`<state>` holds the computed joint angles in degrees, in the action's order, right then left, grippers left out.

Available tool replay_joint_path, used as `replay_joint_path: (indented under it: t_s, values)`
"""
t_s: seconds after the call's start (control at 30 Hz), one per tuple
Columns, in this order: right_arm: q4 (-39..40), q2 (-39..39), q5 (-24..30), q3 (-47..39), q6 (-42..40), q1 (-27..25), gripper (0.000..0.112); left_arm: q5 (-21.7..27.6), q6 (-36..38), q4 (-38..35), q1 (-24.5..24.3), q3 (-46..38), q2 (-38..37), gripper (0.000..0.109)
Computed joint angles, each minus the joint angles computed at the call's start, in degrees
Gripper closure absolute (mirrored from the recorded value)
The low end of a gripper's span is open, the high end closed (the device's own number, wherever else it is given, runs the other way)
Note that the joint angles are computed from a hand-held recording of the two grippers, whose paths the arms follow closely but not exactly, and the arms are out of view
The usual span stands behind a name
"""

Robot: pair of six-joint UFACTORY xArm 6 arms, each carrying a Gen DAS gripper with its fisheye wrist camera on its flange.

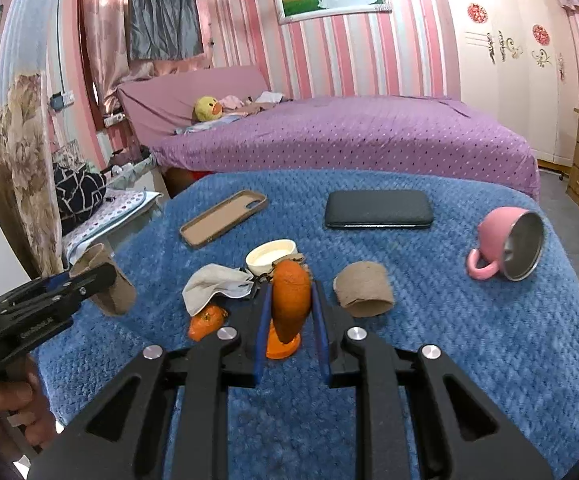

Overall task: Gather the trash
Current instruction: 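Grasp an orange peel with the right gripper while the left gripper holds the paper cup, then carry cup and peel over the light-blue wastebasket and open both grippers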

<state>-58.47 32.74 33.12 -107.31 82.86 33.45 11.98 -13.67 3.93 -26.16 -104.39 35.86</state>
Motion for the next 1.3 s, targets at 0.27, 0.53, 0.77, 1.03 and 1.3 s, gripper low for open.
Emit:
replay_joint_path:
  t_s: [0.27,0.53,0.77,1.03,1.3]
  values:
    - [-4.0,-5.78,0.55,6.98,4.18,-0.08,0.092,-0.72,0.13,0.18,-1.4,-0.01,-0.5,0.068]
    - [-7.14,-12.15,1.93,14.46,7.67,-0.46,0.092,-1.38,0.72,-0.07,-3.03,-0.2,-0.77,0.068]
    - [-8.33,-16.15,3.17,18.92,8.97,-0.48,0.092,-1.63,0.73,-0.11,-4.35,-0.46,-0.82,0.068]
    - [-9.53,-21.2,5.0,24.32,9.87,-0.43,0.092,-1.87,0.69,0.52,-5.94,-0.55,-1.17,0.068]
    - [-11.07,-28.67,7.32,32.35,12.51,-1.01,0.092,-1.48,0.66,1.14,-8.17,-1.62,-0.92,0.068]
